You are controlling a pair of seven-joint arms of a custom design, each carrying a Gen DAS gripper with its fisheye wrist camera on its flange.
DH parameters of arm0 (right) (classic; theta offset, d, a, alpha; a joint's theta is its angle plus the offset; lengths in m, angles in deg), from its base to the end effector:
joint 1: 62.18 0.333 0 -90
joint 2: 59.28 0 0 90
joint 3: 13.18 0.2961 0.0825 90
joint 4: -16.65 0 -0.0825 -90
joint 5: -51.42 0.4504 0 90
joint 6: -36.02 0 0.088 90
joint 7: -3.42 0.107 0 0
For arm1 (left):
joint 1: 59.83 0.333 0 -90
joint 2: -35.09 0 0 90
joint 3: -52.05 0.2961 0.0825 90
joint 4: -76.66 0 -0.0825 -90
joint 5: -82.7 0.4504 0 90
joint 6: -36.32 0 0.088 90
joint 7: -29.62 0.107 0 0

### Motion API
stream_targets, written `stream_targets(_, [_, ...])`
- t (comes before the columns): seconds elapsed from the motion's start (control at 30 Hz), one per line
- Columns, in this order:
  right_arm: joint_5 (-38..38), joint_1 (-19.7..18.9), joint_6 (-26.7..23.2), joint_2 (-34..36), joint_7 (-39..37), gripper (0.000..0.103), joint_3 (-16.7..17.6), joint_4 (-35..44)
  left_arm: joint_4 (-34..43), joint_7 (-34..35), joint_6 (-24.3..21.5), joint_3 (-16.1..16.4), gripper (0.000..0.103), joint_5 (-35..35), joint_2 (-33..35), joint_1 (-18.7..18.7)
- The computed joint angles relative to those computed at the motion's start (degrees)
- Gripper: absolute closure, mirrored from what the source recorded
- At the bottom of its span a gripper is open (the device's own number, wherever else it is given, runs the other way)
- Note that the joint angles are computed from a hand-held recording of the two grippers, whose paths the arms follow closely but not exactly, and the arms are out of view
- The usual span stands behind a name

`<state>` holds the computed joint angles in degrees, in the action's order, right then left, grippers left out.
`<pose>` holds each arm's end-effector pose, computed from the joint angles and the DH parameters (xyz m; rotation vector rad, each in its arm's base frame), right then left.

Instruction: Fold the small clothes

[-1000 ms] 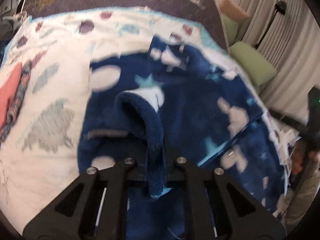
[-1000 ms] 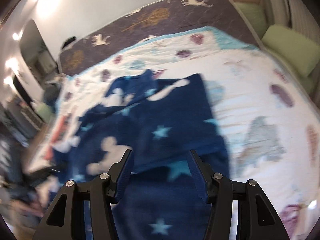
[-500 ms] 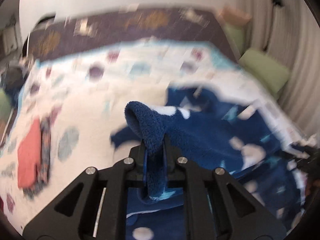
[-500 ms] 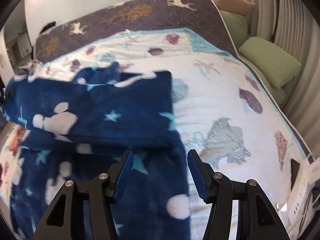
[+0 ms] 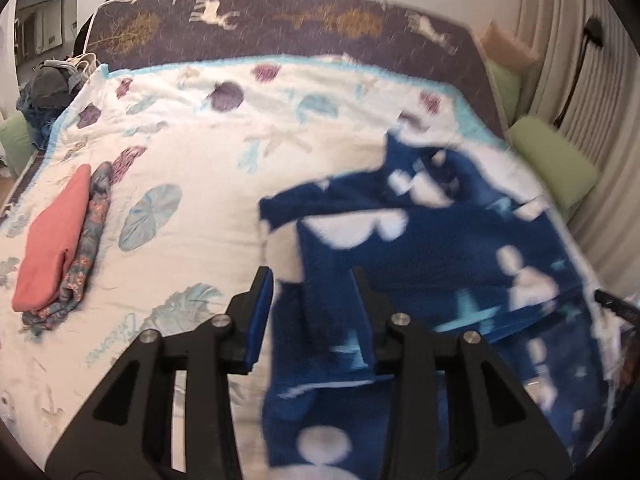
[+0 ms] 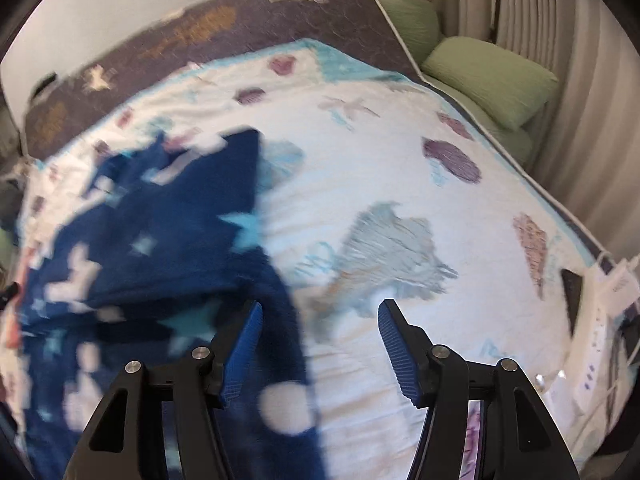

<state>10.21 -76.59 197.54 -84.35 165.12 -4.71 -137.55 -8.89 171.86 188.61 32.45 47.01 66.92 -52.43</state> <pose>0.4755 -0.0215 0.3591 -1.0828 2.4057 -0.7747 0.7874 -0.1049 0.3823 -1.2959 2.3069 -1.1175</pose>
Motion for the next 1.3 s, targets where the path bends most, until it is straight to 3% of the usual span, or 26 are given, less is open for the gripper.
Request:
stream_targets(0.07, [-1.3, -0.4, 3.7, 0.0, 0.3, 0.048, 0.5, 0.6, -0.5, 2.5, -1.7, -1.9, 0.062, -2.8, -0.8, 1.4])
stream_targets(0.13, [-1.1, 0.3, 6.8, 2.4, -2.1, 0.072, 0.4, 3.1, -0.1, 3.3, -2.9, -2.0, 0.062, -2.6, -0.5, 0.5])
stream_targets(0.2, [-0.2, 1.3, 9.8, 5.9, -5.6, 0.081, -0.2, 6.0, -0.2, 2.1, -1.6, -0.5, 0.062, -0.3, -0.2, -1.9])
stream_targets(0.27, [1.7, 3.0, 11.6, 10.7, -10.1, 0.081, -1.2, 9.7, 0.6, -1.1, -0.3, 2.3, 0.062, 4.5, 1.5, -5.5])
stream_targets(0.3, [2.3, 3.4, 9.6, 12.6, -11.1, 0.081, -1.1, 11.5, 0.9, -4.1, 0.3, 4.3, 0.062, 7.9, 2.0, -7.3])
stream_targets(0.33, [0.3, 4.3, 4.5, 15.0, -9.4, 0.084, -1.4, 14.1, 1.2, -7.0, 0.9, 5.5, 0.063, 12.1, 3.2, -8.3])
stream_targets(0.37, [0.0, 3.3, 2.1, 16.5, -9.0, 0.085, -0.4, 15.3, 1.3, -5.8, 0.7, 4.6, 0.063, 12.2, 3.9, -7.4])
stream_targets(0.4, [1.5, 3.4, 3.0, 17.8, -9.9, 0.085, -1.3, 15.2, -0.4, -2.4, 2.3, 1.9, 0.063, 10.2, 3.3, -4.9])
stream_targets(0.43, [2.9, 5.1, 7.0, 17.7, -10.1, 0.085, -4.3, 13.5, -1.0, -1.6, 1.9, 1.1, 0.063, 10.2, 2.7, -3.9])
stream_targets(0.47, [4.1, 5.2, 10.5, 17.2, -10.6, 0.085, -5.3, 12.0, -1.3, -2.1, 1.6, 1.4, 0.063, 10.9, 2.1, -4.0])
stream_targets(0.53, [7.6, 6.8, 11.3, 15.2, -13.3, 0.085, -7.0, 10.6, -1.3, -3.4, 0.9, 1.8, 0.063, 11.8, 1.1, -4.3])
stream_targets(0.63, [-3.8, 1.6, 9.7, 13.9, -6.7, 0.084, -2.2, 13.3, 0.1, -0.4, 1.5, -1.7, 0.063, 7.6, 1.1, -2.1])
stream_targets(0.67, [-5.4, 1.6, 8.9, 14.4, -6.0, 0.083, -2.2, 14.5, 1.4, 0.0, 1.5, -2.0, 0.063, 7.2, 1.6, -2.3])
stream_targets(0.73, [-4.2, 3.3, 8.7, 16.8, -8.0, 0.083, -4.3, 17.5, 4.3, -1.5, 1.7, -0.5, 0.063, 8.8, 3.4, -4.4])
stream_targets(0.8, [5.4, 5.7, 11.0, 20.5, -16.5, 0.083, -7.1, 19.9, 9.1, -6.4, 0.4, 3.0, 0.063, 13.6, 6.9, -7.9])
stream_targets(0.87, [6.3, 8.2, 6.9, 24.6, -16.7, 0.083, -9.5, 24.2, 15.0, -15.3, -0.3, 9.2, 0.062, 21.1, 11.6, -13.2])
stream_targets(0.9, [1.7, 8.8, 2.2, 26.7, -12.6, 0.081, -10.0, 26.8, 18.2, -19.4, -1.3, 11.1, 0.052, 25.1, 14.5, -14.5])
stream_targets(0.93, [0.0, 9.5, -0.4, 28.1, -11.2, 0.08, -10.9, 28.1, 20.8, -20.3, -2.3, 11.0, 0.044, 25.8, 17.0, -14.2])
stream_targets(0.97, [-2.6, 10.3, -2.1, 30.5, -8.6, 0.08, -12.0, 29.7, 22.3, -19.2, -2.6, 8.9, 0.039, 23.5, 18.6, -12.4])
stream_targets(1.03, [-9.8, 12.3, 2.3, 31.6, -0.6, 0.08, -15.7, 28.7, 24.5, -19.2, -5.7, 5.6, 0.039, 22.2, 19.8, -9.7])
stream_targets(1.1, [-10.3, 13.3, 0.5, 30.9, -0.5, 0.08, -16.0, 28.7, 24.2, -19.2, -5.5, 5.4, 0.039, 23.1, 19.7, -9.6])
stream_targets(1.2, [-12.4, 15.0, -3.2, 29.6, -0.1, 0.079, -15.9, 28.6, 19.2, -19.0, -1.7, 4.8, 0.039, 23.6, 16.6, -8.8])
stream_targets(1.3, [-10.2, 13.9, 1.1, 23.0, 0.1, 0.078, -15.4, 22.4, 10.5, -13.5, 0.6, 0.1, 0.039, 19.4, 10.3, -3.5])
